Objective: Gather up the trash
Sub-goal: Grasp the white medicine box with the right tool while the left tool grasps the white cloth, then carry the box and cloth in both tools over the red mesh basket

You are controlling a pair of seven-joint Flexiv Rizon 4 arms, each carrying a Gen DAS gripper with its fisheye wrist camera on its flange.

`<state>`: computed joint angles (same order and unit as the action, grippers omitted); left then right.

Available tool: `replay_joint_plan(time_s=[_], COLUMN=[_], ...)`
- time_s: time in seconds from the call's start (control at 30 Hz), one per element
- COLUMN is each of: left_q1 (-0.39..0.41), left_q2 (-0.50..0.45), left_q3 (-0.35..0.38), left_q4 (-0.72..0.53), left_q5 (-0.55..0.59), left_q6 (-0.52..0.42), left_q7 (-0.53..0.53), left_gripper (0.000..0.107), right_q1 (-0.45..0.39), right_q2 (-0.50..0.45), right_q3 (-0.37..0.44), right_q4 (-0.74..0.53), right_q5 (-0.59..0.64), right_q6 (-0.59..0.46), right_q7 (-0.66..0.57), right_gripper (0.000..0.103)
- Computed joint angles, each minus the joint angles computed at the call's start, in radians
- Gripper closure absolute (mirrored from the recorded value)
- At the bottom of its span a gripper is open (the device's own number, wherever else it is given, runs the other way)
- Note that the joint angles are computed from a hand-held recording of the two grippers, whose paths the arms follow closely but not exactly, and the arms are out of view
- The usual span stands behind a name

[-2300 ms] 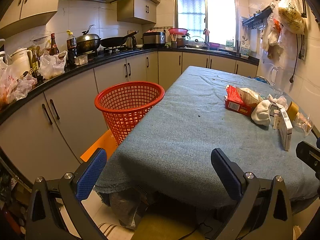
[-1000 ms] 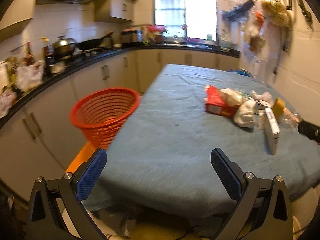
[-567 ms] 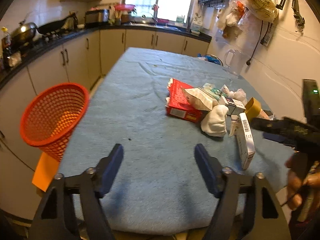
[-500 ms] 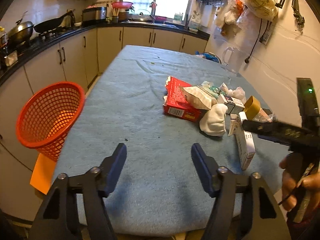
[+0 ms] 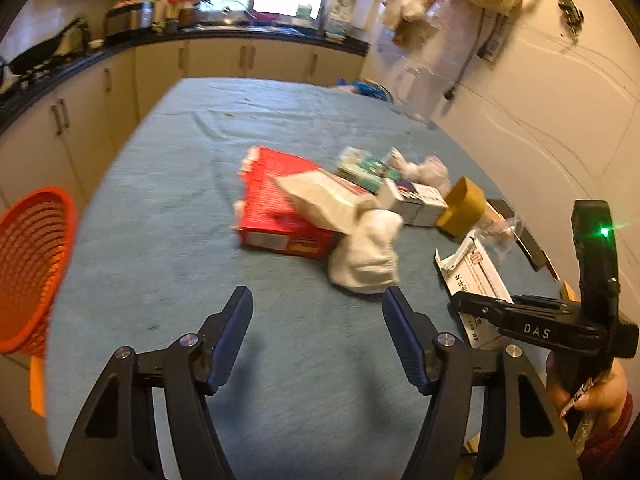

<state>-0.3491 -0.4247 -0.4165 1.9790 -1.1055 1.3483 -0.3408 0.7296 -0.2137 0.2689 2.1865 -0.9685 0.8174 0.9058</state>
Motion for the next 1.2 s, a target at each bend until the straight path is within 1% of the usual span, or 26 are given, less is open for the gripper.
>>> replay_joint_plan(time_s=[0.07,0.1,0.17,0.2,0.23,0.33,0.37,0.4,0.43,0.47,0.53,0.57,0.63,0.7,0.8,0.83,0.93,1.07,1.13,1.2], left_q1=[-0.018,-0.024,-0.036,-0.041,-0.046,-0.045,-0.041,-0.042,-0.042,-0.049,-0.058,-0.049,-0.021,0.021,0.104,0.141,0.218,0.306,0.364,0.408], left_q2=[-0.023,-0.036,-0.063,-0.076,-0.093,-0.121,-0.13,-0.138,-0.145,-0.154,-0.169,-0.171,-0.168,-0.16,-0.141,-0.133,-0.116,-0.102,-0.098,-0.098], left_q3=[0.013,0.011,0.016,0.024,0.028,0.022,0.013,0.013,0.015,0.026,0.04,0.029,-0.005,-0.052,-0.148,-0.19,-0.268,-0.357,-0.413,-0.452], left_q4=[-0.023,-0.034,-0.057,-0.071,-0.09,-0.117,-0.125,-0.133,-0.141,-0.154,-0.17,-0.166,-0.15,-0.128,-0.077,-0.055,-0.021,0.013,0.035,0.048], left_q5=[0.053,0.072,0.133,0.171,0.206,0.281,0.297,0.319,0.342,0.372,0.419,0.429,0.44,0.442,0.433,0.423,0.408,0.389,0.387,0.399], left_q6=[-0.016,-0.01,-0.001,-0.005,-0.012,-0.007,-0.003,-0.001,-0.004,-0.016,-0.016,-0.001,0.024,0.032,0.074,0.09,0.102,0.132,0.163,0.189], left_q7=[-0.037,-0.049,-0.09,-0.123,-0.154,-0.213,-0.224,-0.243,-0.262,-0.288,-0.334,-0.339,-0.342,-0.337,-0.299,-0.281,-0.262,-0.241,-0.235,-0.242], left_gripper=[0.04,0.04,0.04,0.04,0.04,0.04,0.042,0.045,0.054,0.065,0.074,0.077,0.08,0.082,0.082,0.082,0.082,0.082,0.082,0.082], right_q1=[-0.001,-0.001,0.002,0.002,-0.001,0.002,0.002,0.001,-0.002,-0.005,-0.005,-0.006,-0.003,-0.004,-0.002,0.0,0.005,-0.001,0.0,-0.005], right_q2=[0.017,0.03,0.04,0.051,0.062,0.075,0.072,0.071,0.072,0.076,0.076,0.077,0.086,0.083,0.089,0.089,0.086,0.071,0.064,0.049], right_q3=[-0.002,-0.004,0.011,0.012,0.013,0.035,0.038,0.039,0.038,0.037,0.041,0.04,0.045,0.044,0.048,0.05,0.051,0.037,0.033,0.022], right_q4=[0.025,0.044,0.049,0.062,0.075,0.071,0.067,0.066,0.071,0.077,0.074,0.075,0.077,0.066,0.056,0.051,0.032,-0.002,-0.017,-0.04], right_q5=[-0.031,-0.063,-0.058,-0.081,-0.105,-0.087,-0.089,-0.094,-0.106,-0.114,-0.113,-0.118,-0.122,-0.128,-0.135,-0.136,-0.145,-0.176,-0.185,-0.205], right_q6=[0.011,0.014,-0.026,-0.033,-0.036,-0.091,-0.098,-0.095,-0.087,-0.082,-0.093,-0.095,-0.116,-0.129,-0.149,-0.156,-0.174,-0.158,-0.157,-0.137], right_q7=[0.048,0.09,0.101,0.129,0.156,0.14,0.135,0.128,0.132,0.133,0.127,0.13,0.136,0.121,0.11,0.103,0.08,0.044,0.025,0.002], right_gripper=[0.083,0.083,0.086,0.089,0.089,0.089,0.089,0.089,0.089,0.089,0.089,0.089,0.089,0.089,0.089,0.089,0.089,0.089,0.089,0.089])
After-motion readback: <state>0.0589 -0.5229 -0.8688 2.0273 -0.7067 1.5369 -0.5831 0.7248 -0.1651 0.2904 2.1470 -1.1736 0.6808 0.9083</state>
